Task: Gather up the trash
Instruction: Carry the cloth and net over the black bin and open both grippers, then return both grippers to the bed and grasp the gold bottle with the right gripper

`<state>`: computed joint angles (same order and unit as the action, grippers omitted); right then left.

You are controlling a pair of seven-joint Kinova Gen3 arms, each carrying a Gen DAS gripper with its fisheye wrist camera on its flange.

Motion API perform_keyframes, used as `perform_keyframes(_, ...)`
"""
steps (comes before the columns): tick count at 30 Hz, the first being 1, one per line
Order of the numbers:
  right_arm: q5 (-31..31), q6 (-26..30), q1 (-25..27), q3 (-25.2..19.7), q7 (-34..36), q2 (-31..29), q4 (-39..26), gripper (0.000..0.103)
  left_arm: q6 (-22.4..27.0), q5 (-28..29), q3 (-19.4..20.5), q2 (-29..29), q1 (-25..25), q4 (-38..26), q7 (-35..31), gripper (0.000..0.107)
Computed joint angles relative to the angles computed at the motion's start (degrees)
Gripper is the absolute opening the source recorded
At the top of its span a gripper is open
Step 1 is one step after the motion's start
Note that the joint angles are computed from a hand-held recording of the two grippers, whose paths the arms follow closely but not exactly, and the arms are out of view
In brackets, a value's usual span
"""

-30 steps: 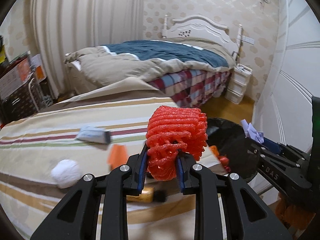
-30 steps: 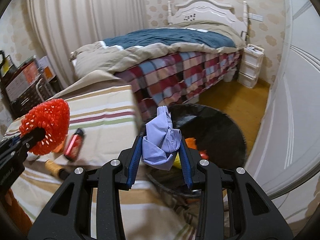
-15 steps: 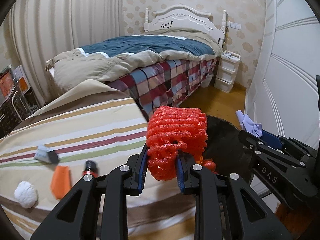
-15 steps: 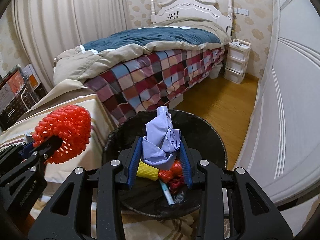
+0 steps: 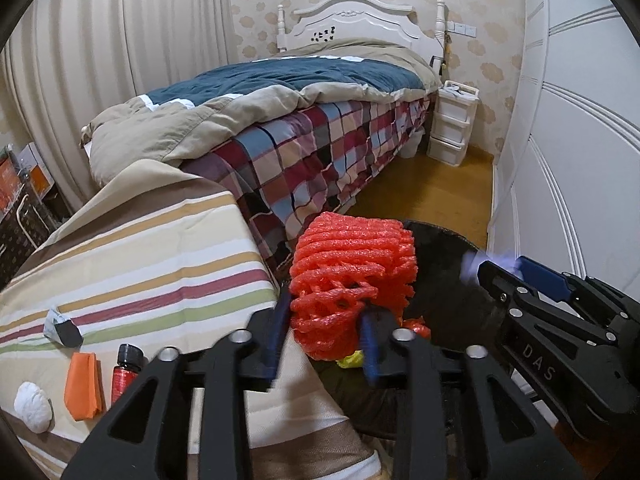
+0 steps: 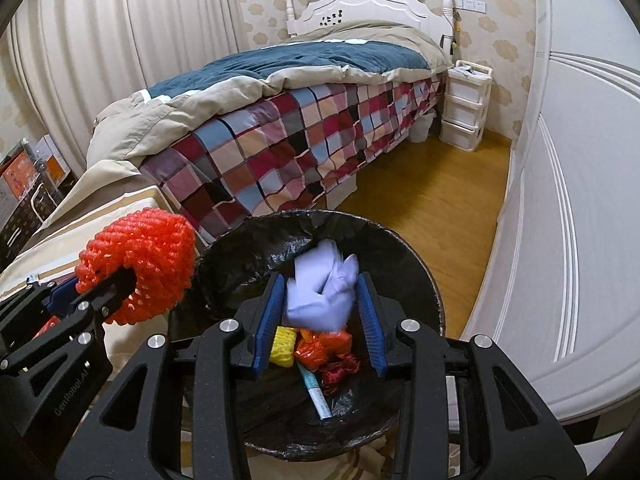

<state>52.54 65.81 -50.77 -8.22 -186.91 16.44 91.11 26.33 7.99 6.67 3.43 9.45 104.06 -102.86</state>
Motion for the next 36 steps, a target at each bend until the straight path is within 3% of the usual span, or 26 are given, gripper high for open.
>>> perform_keyframes(1, 0.21, 0.20, -0.11, 0.06, -0.29, 0.08, 0.11, 0.052, 0.08, -1.00, -0.15, 0.12, 0.27, -0.13, 1.29, 0.049)
perform_keyframes(3, 0.89, 1.33, -0.66, 0.14, -1.09, 0.33, 0.27, 0.054, 0.30, -0.99, -0.37, 0.02, 0.05, -0.01, 2.04, 0.062)
perform_keyframes(9, 1.18, 3.35, -1.45, -0.28, -2.15, 0.22, 0.25, 0.058, 0.65, 0.07, -1.07, -1.49, -1.19, 0.89, 2.55, 0.073)
perform_keyframes(21, 1.86, 6.63, -5.48, -2.07, -2.67, 0.69, -2.47, 0.065, 3.37, 6.90, -4.46, -7.42, -4.18, 3.96, -5.59, 0.077)
perform_keyframes(30, 2.04, 5.82, -9.94, -2.39, -1.03, 2.80, -6.73, 0.065, 6.31, 11.72, -10.95, -12.97, -7.18, 7.75, -13.94, 0.078)
perform_keyframes(36, 0.54, 4.02, -12.42, -1.67, 2.88, 5.60, -10.68, 0.065, 7.21, 11.80, -14.33, -15.39, -10.44, 10.12, -16.43, 0.078)
